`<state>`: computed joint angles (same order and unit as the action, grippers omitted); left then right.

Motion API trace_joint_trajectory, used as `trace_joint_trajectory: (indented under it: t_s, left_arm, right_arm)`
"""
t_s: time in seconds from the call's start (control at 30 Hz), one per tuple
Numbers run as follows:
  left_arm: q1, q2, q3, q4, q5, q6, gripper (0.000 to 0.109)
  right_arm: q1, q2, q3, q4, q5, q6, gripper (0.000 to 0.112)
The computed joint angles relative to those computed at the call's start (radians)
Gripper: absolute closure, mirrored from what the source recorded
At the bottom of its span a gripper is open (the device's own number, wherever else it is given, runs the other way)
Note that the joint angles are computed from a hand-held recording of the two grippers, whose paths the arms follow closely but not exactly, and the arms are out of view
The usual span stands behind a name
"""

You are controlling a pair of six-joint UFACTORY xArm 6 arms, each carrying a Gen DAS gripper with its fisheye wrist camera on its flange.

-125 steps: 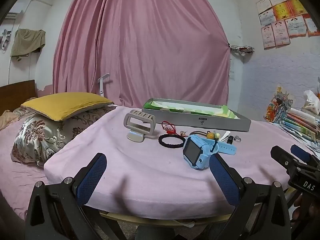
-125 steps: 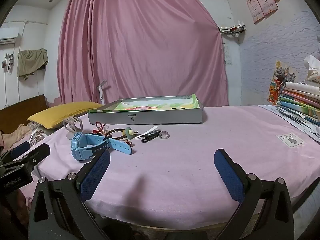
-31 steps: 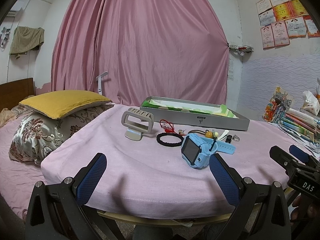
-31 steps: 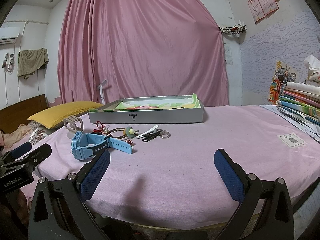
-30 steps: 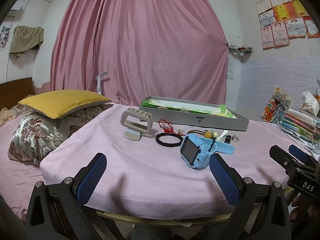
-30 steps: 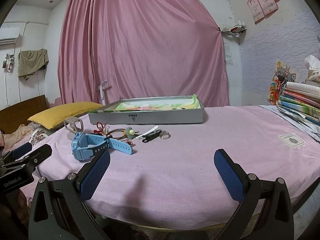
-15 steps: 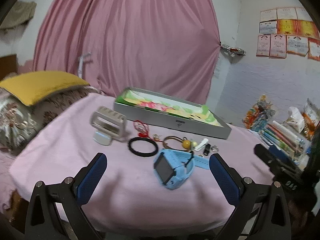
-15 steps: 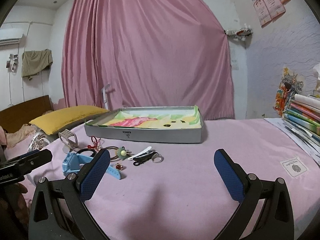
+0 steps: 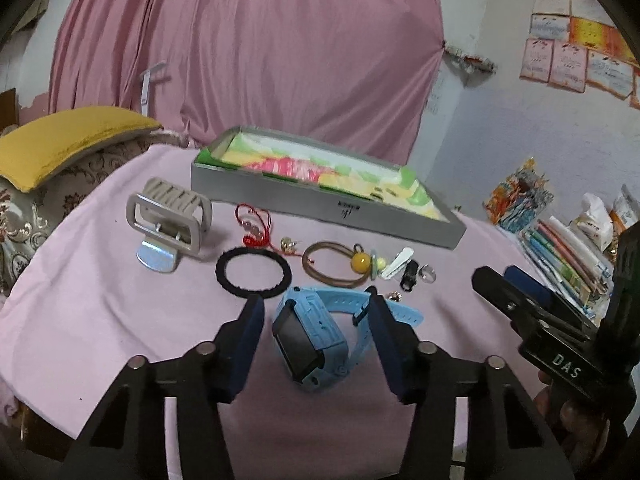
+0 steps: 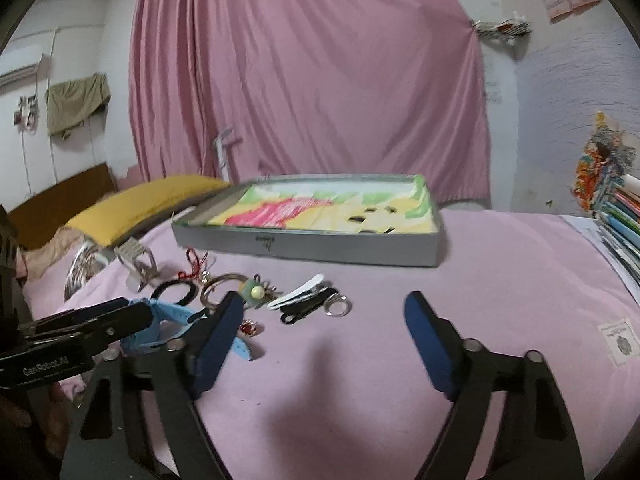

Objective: Organize jewelry
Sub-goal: 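Grasp the blue smartwatch with the left tool while the right tool grasps the silver ring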

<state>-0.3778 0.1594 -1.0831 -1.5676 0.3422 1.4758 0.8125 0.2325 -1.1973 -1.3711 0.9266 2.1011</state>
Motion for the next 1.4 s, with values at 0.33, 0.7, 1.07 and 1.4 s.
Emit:
trace_joint_trajectory:
  t_s: [0.33, 0.7, 1.07, 1.4]
  left_arm:
    - [-0.027, 0.028, -0.02, 0.212, -0.065, -0.209, 0.074]
    - [-0.036, 0.07, -0.061, 0.334, -0.065, -0.313, 0.082]
    - [-0.035, 0.065, -0.053, 0.34, -0.066, -0.312, 0.085]
    - [-0.033, 0.033, -0.034, 0.199, -0.05, -0.185, 0.092]
  right_arm:
    - [-0.129, 0.051, -0.05, 0.23, -0.226, -0.238, 0.079]
    - [-0.194, 0.132, -0.154, 0.498, -0.237, -0.578, 0.085]
    - [-0.207, 0.129, -0.145, 0.482, -0.289, -0.604, 0.094]
    - [-0.166, 0.066, -0.039, 0.239, -0.39, -0.269, 0.094]
